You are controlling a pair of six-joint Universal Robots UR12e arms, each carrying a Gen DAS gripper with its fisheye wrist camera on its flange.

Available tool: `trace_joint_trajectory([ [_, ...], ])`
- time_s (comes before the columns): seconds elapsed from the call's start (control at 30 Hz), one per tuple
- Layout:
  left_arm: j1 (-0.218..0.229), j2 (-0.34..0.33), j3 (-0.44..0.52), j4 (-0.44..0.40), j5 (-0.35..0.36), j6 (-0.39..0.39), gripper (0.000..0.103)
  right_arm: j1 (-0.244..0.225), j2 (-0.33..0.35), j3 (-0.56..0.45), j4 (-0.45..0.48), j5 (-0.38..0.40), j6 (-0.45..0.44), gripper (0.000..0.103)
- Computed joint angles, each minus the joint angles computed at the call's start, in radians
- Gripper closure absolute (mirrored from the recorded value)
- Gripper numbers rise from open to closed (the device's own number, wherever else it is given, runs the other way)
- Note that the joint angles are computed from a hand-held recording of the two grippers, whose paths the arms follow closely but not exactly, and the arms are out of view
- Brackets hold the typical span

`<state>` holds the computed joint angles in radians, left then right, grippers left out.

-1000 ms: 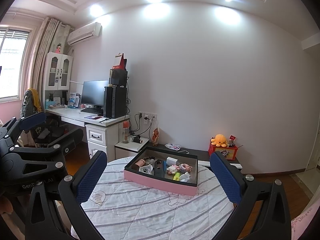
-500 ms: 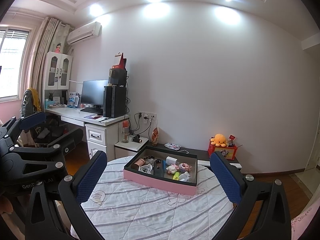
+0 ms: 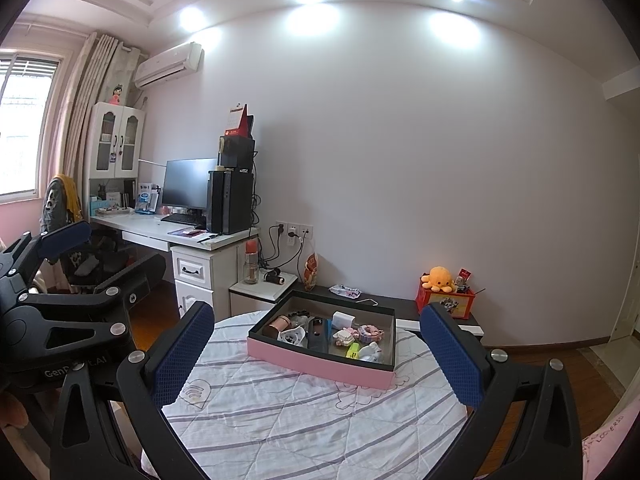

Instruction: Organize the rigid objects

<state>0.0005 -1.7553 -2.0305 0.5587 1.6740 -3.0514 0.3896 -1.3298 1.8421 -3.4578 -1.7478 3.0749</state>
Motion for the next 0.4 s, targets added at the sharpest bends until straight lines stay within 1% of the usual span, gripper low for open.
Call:
trace_joint_trajectory([
  [0.4,0.001,-0.002,0.006,-0.02,0.001,-0.006,0.0,-0.003,0.01,-0.006,-0.002,0.002,0.0,0.0],
])
